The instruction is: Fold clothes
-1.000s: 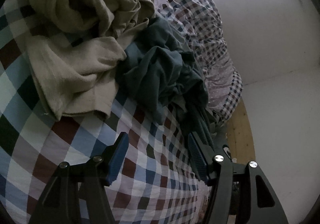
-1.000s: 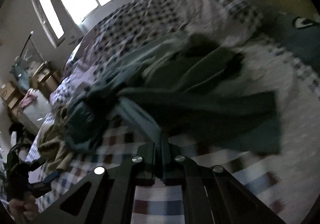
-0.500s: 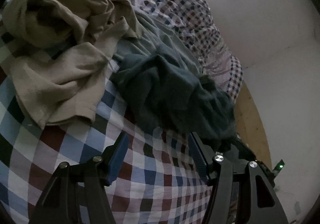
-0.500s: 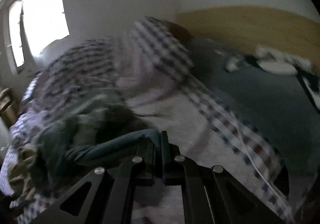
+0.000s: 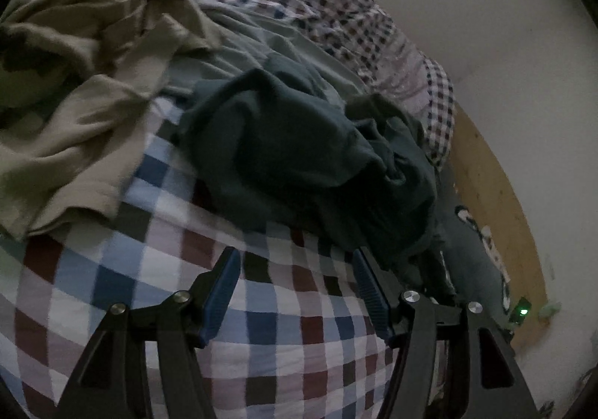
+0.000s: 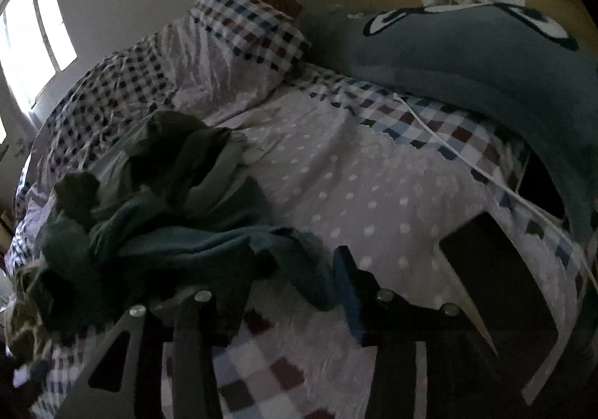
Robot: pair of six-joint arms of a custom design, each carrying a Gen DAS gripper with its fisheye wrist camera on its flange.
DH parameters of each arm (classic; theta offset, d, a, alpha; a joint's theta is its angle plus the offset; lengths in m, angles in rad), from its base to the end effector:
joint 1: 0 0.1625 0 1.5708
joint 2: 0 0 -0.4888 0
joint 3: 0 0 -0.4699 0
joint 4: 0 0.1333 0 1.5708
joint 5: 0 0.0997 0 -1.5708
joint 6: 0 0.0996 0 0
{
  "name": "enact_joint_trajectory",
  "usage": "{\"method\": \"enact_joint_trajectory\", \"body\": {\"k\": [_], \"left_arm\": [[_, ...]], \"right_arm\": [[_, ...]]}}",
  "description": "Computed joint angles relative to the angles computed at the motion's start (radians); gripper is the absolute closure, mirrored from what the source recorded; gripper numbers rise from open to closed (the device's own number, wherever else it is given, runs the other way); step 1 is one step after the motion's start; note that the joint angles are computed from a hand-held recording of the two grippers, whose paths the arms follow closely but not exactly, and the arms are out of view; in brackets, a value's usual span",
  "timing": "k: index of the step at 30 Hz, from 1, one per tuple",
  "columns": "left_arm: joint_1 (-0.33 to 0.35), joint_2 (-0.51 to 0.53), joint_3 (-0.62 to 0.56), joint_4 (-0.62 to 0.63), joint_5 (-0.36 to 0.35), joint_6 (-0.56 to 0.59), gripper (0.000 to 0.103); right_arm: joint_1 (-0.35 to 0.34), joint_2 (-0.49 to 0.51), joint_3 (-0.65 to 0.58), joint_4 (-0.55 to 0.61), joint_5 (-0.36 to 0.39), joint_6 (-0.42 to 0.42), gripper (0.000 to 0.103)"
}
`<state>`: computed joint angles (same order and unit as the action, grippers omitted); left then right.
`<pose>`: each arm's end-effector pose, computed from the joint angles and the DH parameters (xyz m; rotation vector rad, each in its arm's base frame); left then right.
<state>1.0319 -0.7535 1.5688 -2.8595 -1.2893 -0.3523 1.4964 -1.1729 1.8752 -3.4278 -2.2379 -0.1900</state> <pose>-0.2781 -0.7787 0.1152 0.1762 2.9769 -0.8307 0.0224 -0.6635 0.3691 -0.3453 -2.0842 1.2366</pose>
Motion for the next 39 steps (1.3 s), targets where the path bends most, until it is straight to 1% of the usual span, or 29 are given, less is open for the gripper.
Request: {"method": "enact_joint_trajectory", "body": {"k": [3, 5, 7, 10, 12, 16, 18, 19, 21, 23, 26, 28, 30, 32, 33, 37, 38, 39], "left_arm": [[-0.015, 0.014, -0.008, 0.006, 0.019, 0.040, 0.034], [-0.025, 0.023, -0.012, -0.002, 0.040, 0.065, 0.031], [-0.032, 0.031, -0.014, -0.014, 0.052, 0.081, 0.028], [-0.038, 0.045, -0.020, -0.030, 0.046, 0.095, 0.028], [-0.043, 0.053, -0.022, -0.064, 0.035, 0.111, 0.028], [-0.052, 0.068, -0.027, -0.139, -0.027, 0.155, 0.027], [-0.066, 0.077, -0.032, -0.162, -0.037, 0.189, 0.025], [-0.075, 0.081, -0.035, -0.166, -0.038, 0.206, 0.025], [-0.100, 0.096, -0.048, -0.148, -0.010, 0.260, 0.025], [-0.125, 0.113, -0.059, -0.136, 0.019, 0.317, 0.025], [-0.161, 0.148, -0.075, -0.130, 0.071, 0.389, 0.025], [-0.182, 0.176, -0.095, -0.123, 0.119, 0.411, 0.025], [-0.204, 0.214, -0.127, -0.131, 0.187, 0.460, 0.025], [-0.224, 0.257, -0.167, -0.135, 0.259, 0.510, 0.025], [-0.233, 0.280, -0.190, -0.134, 0.296, 0.535, 0.025], [-0.249, 0.348, -0.262, -0.103, 0.402, 0.568, 0.026], [-0.251, 0.365, -0.280, -0.098, 0.430, 0.573, 0.030], [-0.253, 0.384, -0.302, -0.090, 0.462, 0.574, 0.036]], "right_arm": [[0.010, 0.004, 0.017, 0.011, 0.021, -0.019, 0.053], [0.015, 0.011, 0.030, -0.012, 0.031, -0.022, 0.049], [0.019, 0.026, 0.034, -0.017, 0.036, -0.030, 0.041], [0.015, 0.028, 0.036, 0.082, 0.069, -0.001, 0.041], [0.016, 0.033, 0.043, 0.106, 0.116, -0.010, 0.041], [0.033, 0.052, 0.060, 0.049, 0.201, -0.107, 0.041], [0.029, 0.046, 0.066, 0.055, 0.270, -0.123, 0.041], [0.028, 0.040, 0.067, 0.065, 0.292, -0.132, 0.041], [0.025, 0.023, 0.074, 0.054, 0.324, -0.150, 0.041], [0.017, 0.003, 0.079, 0.039, 0.351, -0.150, 0.041], [-0.003, -0.025, 0.079, 0.014, 0.372, -0.113, 0.041], [-0.026, -0.049, 0.081, 0.022, 0.396, -0.056, 0.041], [-0.049, -0.073, 0.083, 0.033, 0.423, 0.003, 0.041], [-0.066, -0.094, 0.087, 0.038, 0.451, 0.042, 0.041], [-0.071, -0.101, 0.088, 0.036, 0.458, 0.049, 0.041], [-0.095, -0.129, 0.091, 0.037, 0.512, 0.087, 0.041], [-0.097, -0.133, 0.092, 0.038, 0.519, 0.096, 0.041], [-0.101, -0.136, 0.093, 0.039, 0.525, 0.104, 0.041]]}}
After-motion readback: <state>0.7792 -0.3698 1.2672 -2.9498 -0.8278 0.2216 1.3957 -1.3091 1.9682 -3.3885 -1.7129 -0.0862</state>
